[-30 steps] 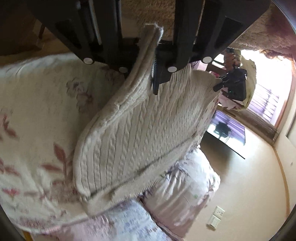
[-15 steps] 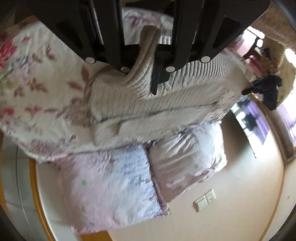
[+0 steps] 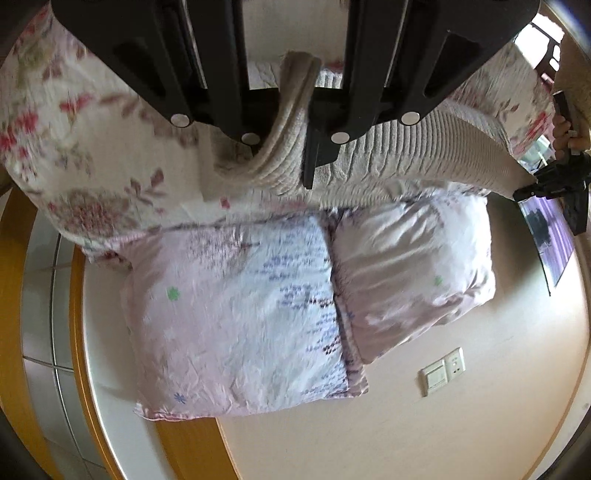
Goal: Fold small clothes
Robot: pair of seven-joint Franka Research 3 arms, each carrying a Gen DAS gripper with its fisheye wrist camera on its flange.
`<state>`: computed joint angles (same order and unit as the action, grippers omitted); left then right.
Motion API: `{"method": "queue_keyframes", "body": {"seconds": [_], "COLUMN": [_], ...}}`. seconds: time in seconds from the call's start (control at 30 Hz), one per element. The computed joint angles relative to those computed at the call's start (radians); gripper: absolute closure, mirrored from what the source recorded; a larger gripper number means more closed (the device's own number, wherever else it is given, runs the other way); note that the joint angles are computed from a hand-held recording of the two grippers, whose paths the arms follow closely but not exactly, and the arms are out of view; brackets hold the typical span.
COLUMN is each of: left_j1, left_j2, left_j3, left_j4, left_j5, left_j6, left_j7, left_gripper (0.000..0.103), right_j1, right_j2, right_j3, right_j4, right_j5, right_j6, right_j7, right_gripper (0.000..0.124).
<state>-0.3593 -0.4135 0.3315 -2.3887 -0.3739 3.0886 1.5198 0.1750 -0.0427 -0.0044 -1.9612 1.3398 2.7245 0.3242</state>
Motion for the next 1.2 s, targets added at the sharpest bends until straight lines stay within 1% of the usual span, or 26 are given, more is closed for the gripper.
{"method": "queue_keyframes", "body": {"seconds": [0.1, 0.13, 0.23, 0.27, 0.3, 0.33, 0.37, 0.4, 0.43, 0.47, 0.53, 0.57, 0.67, 0.73, 0.77, 0.8, 0.83, 0.87, 0.9, 0.93, 0.97, 1.0, 1.03, 1.07, 1.1, 1.2], "left_j1": [-0.048, -0.084, -0.141, -0.142, -0.152, -0.140, -0.126, -0.109, -0.092, -0.074, -0.040, -0.025, 0.014, 0.044, 0.059, 0.074, 0.091, 0.110, 0.127, 0.143, 0.156, 0.166, 0.175, 0.181, 0.192, 0.222], "left_j2": [0.073, 0.113, 0.211, 0.237, 0.284, 0.311, 0.342, 0.386, 0.415, 0.434, 0.455, 0.459, 0.465, 0.480, 0.487, 0.494, 0.503, 0.509, 0.515, 0.514, 0.511, 0.504, 0.498, 0.484, 0.470, 0.421], "left_j3": [0.059, 0.098, 0.165, 0.171, 0.191, 0.189, 0.188, 0.190, 0.185, 0.178, 0.157, 0.144, 0.105, 0.082, 0.070, 0.058, 0.046, 0.031, 0.019, 0.005, -0.009, -0.023, -0.037, -0.049, -0.059, -0.095], "left_j4": [0.076, 0.116, 0.201, 0.221, 0.257, 0.273, 0.293, 0.322, 0.338, 0.350, 0.362, 0.365, 0.379, 0.402, 0.410, 0.419, 0.431, 0.442, 0.451, 0.456, 0.457, 0.455, 0.452, 0.441, 0.428, 0.386], "left_j5": [-0.053, -0.103, -0.237, -0.274, -0.337, -0.356, -0.376, -0.404, -0.421, -0.447, -0.536, -0.570, -0.609, -0.650, -0.670, -0.693, -0.731, -0.785, -0.812, -0.851, -0.877, -0.892, -0.889, -0.858, -0.843, -0.794], "left_j6": [-0.010, -0.019, -0.045, -0.056, -0.088, -0.112, -0.142, -0.192, -0.226, -0.253, -0.293, -0.300, -0.298, -0.312, -0.315, -0.320, -0.329, -0.338, -0.347, -0.354, -0.353, -0.338, -0.322, -0.296, -0.286, -0.253], "left_j7": [0.026, 0.051, 0.126, 0.142, 0.169, 0.168, 0.164, 0.158, 0.146, 0.147, 0.181, 0.204, 0.246, 0.257, 0.255, 0.253, 0.259, 0.278, 0.284, 0.296, 0.310, 0.323, 0.326, 0.310, 0.306, 0.314], "left_gripper": [0.097, 0.097, 0.097, 0.097, 0.097, 0.097, 0.097, 0.097, 0.097, 0.097, 0.097, 0.096, 0.096, 0.096, 0.093, 0.090, 0.082, 0.076, 0.074, 0.068, 0.060, 0.056, 0.049, 0.037, 0.035, 0.034], "right_j1": [0.000, -0.003, -0.018, -0.021, -0.023, -0.025, -0.021, -0.016, -0.016, -0.017, -0.042, -0.065, -0.122, -0.147, -0.160, -0.172, -0.179, -0.187, -0.194, -0.200, -0.209, -0.212, -0.214, -0.214, -0.215, -0.204], "right_j2": [0.074, 0.110, 0.188, 0.228, 0.273, 0.298, 0.342, 0.386, 0.417, 0.457, 0.493, 0.499, 0.504, 0.538, 0.566, 0.593, 0.620, 0.657, 0.680, 0.688, 0.689, 0.685, 0.676, 0.665, 0.642, 0.560], "right_j3": [0.009, 0.015, 0.036, 0.041, 0.043, 0.046, 0.037, 0.024, 0.017, 0.005, 0.015, 0.034, 0.091, 0.112, 0.121, 0.132, 0.138, 0.146, 0.153, 0.162, 0.176, 0.182, 0.184, 0.184, 0.183, 0.164], "right_j4": [0.086, 0.125, 0.208, 0.245, 0.285, 0.306, 0.344, 0.386, 0.417, 0.459, 0.499, 0.507, 0.517, 0.572, 0.616, 0.654, 0.694, 0.747, 0.777, 0.784, 0.778, 0.771, 0.760, 0.745, 0.716, 0.612], "right_j5": [-0.031, -0.054, -0.124, -0.163, -0.223, -0.267, -0.348, -0.425, -0.477, -0.536, -0.566, -0.550, -0.504, -0.483, -0.471, -0.454, -0.449, -0.442, -0.433, -0.419, -0.392, -0.383, -0.382, -0.385, -0.387, -0.416], "right_j6": [0.007, 0.007, 0.003, -0.001, -0.010, -0.014, -0.037, -0.073, -0.105, -0.162, -0.237, -0.260, -0.264, -0.306, -0.338, -0.364, -0.388, -0.418, -0.424, -0.408, -0.377, -0.355, -0.341, -0.330, -0.311, -0.244], "right_j7": [0.048, 0.083, 0.176, 0.231, 0.309, 0.361, 0.458, 0.552, 0.618, 0.707, 0.785, 0.794, 0.774, 0.817, 0.852, 0.888, 0.923, 0.973, 1.010, 1.027, 1.026, 1.025, 1.022, 1.018, 1.001, 0.931], "right_gripper": [0.116, 0.116, 0.116, 0.116, 0.116, 0.116, 0.116, 0.116, 0.116, 0.116, 0.116, 0.116, 0.116, 0.116, 0.115, 0.110, 0.097, 0.085, 0.066, 0.062, 0.061, 0.059, 0.059, 0.059, 0.059, 0.060]}}
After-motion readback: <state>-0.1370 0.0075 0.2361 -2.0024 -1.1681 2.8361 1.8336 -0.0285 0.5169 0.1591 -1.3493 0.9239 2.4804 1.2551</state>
